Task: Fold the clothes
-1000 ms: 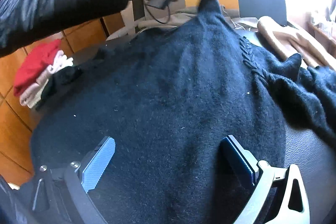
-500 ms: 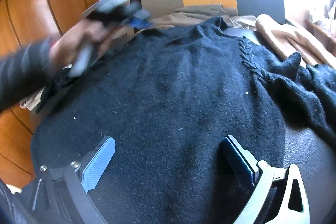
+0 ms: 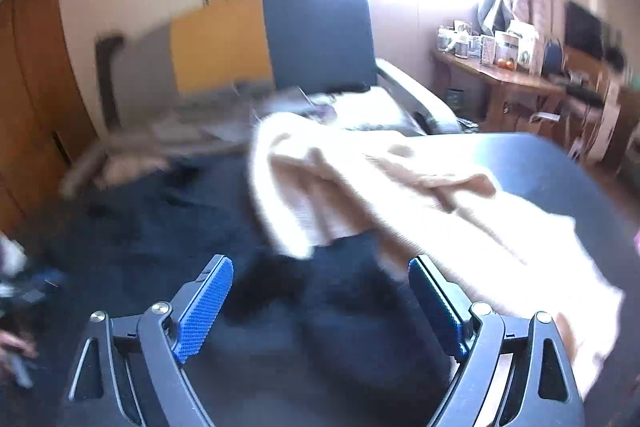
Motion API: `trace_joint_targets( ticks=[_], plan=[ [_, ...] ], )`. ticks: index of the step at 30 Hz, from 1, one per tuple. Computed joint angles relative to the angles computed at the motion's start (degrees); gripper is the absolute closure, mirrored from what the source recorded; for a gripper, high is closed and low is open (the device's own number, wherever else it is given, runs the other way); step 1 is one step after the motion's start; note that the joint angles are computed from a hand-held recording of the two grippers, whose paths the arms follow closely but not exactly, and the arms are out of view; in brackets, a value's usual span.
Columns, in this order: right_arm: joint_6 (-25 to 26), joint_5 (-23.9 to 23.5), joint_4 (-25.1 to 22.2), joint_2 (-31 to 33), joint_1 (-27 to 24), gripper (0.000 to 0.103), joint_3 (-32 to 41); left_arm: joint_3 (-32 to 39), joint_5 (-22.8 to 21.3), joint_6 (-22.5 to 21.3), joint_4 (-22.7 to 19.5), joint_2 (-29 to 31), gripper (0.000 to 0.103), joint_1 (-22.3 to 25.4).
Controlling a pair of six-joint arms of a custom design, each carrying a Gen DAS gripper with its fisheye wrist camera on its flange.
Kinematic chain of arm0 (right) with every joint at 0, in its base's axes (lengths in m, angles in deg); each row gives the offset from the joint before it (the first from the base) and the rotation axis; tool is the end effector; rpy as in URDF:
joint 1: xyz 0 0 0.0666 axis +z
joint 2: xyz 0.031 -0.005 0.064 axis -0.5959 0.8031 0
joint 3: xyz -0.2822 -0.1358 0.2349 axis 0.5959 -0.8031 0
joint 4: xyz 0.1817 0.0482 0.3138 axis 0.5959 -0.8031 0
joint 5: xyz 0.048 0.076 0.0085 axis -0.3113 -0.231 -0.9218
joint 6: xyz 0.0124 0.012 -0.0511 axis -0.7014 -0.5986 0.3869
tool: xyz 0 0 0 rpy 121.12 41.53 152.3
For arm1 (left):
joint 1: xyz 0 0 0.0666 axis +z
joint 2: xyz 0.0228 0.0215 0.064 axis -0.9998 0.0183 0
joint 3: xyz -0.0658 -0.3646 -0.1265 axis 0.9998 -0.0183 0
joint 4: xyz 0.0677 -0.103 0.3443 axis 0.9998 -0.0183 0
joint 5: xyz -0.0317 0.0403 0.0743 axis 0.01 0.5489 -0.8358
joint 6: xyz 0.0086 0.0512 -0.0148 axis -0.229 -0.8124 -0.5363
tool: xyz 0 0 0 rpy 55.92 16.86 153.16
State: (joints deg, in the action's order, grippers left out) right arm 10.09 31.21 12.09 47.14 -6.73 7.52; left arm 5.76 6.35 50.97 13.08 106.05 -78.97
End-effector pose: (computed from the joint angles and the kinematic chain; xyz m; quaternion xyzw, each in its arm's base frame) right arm 0.3440 0.1777 0.5648 0.1015 0.9115 -0.0218 0.3980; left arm 0.4173 0.0614 0.4685 0.0581 0.9377 -0.0965 0.3286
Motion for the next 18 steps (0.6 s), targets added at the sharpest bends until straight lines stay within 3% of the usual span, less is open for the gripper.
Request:
trace_joint_targets(
  ticks=[3,5,7,12,18],
  plan=[
    [3.11,-3.52,-4.53,4.16,-3.64,0.013,3.07,0.79,3.12,0.41,-0.64,1.0,0.07,1.12],
    [4.27,-3.39,-7.72,6.17,-4.18,0.029,4.63,0.86,4.51,0.53,-0.86,1.15,0.068,1.62],
    [3.7,-3.22,-13.56,8.33,-4.0,0.097,7.43,0.73,4.72,0.26,-0.83,1.01,0.065,1.54],
    [0.81,-3.13,-15.37,8.01,-2.98,0.098,9.23,0.49,4.75,-0.52,-0.48,0.88,0.058,1.15],
    [-2.33,-5.74,-9.98,8.57,0.05,0.098,17.99,1.3,4.73,-1.1,-1.83,1.21,0.055,0.99]
  ],
)
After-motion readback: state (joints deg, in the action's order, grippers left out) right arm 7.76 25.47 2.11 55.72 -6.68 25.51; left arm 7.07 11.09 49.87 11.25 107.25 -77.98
